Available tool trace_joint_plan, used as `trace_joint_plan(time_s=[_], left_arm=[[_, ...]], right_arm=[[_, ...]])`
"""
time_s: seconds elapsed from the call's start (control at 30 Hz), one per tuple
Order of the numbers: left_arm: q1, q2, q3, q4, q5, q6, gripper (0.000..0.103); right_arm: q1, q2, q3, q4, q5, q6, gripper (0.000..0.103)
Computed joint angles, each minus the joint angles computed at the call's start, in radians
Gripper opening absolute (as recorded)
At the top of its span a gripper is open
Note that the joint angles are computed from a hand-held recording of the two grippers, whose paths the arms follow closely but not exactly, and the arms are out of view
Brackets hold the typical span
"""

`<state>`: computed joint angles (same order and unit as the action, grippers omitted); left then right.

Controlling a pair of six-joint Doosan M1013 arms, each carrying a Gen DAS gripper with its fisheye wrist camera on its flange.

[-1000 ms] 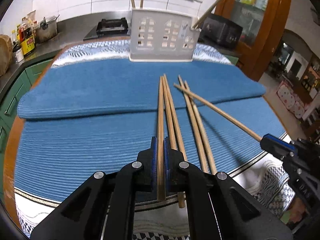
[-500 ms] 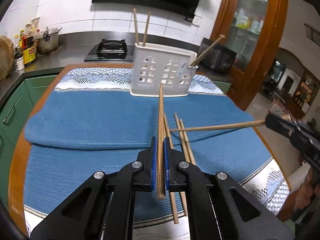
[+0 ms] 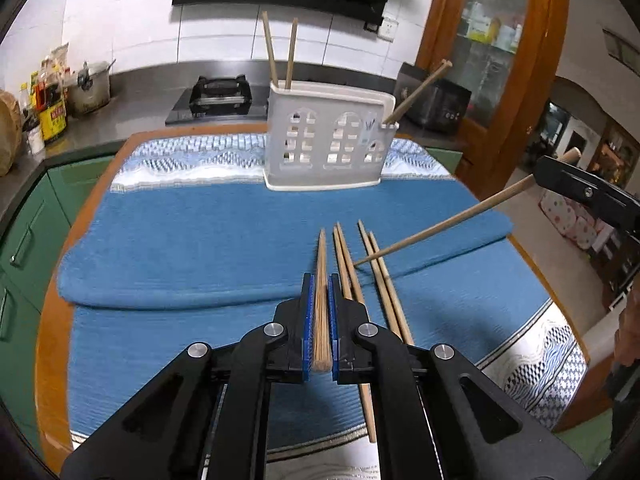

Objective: Organize utensils
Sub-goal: 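Lower the right tool's chopstick into the white holder and open while the left carries its own there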

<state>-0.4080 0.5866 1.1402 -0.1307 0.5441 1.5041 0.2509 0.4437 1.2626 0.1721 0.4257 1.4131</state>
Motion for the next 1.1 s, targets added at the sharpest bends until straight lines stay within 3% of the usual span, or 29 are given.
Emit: trace_joint_plan(time_s=[0.3, 0.47, 0.77, 1.1], left_arm=[[0.006, 0.028, -0.090, -0.022, 0.001, 0.048, 0.005], [0.007, 0.062, -0.165, -0.013, 0.039, 0.056, 0.005], [0.017, 0.112, -0.276, -0.045, 0.098, 0.096, 0.005], [0.024, 0.127, -0.370, -0.027, 0.081, 0.101, 0.005]], right_arm=[[-0.030, 0.050, -0.170, -0.031, 0.055, 0.029, 0.007], [-0.033, 0.101, -0.299, -0.166, 0.107, 0.114, 0.007], [-0.049, 0.223, -0.549, -0.251, 0.269, 0.171, 0.007], [-0.054, 0.358, -0.753, -0.231, 0.439, 0.129, 0.007]])
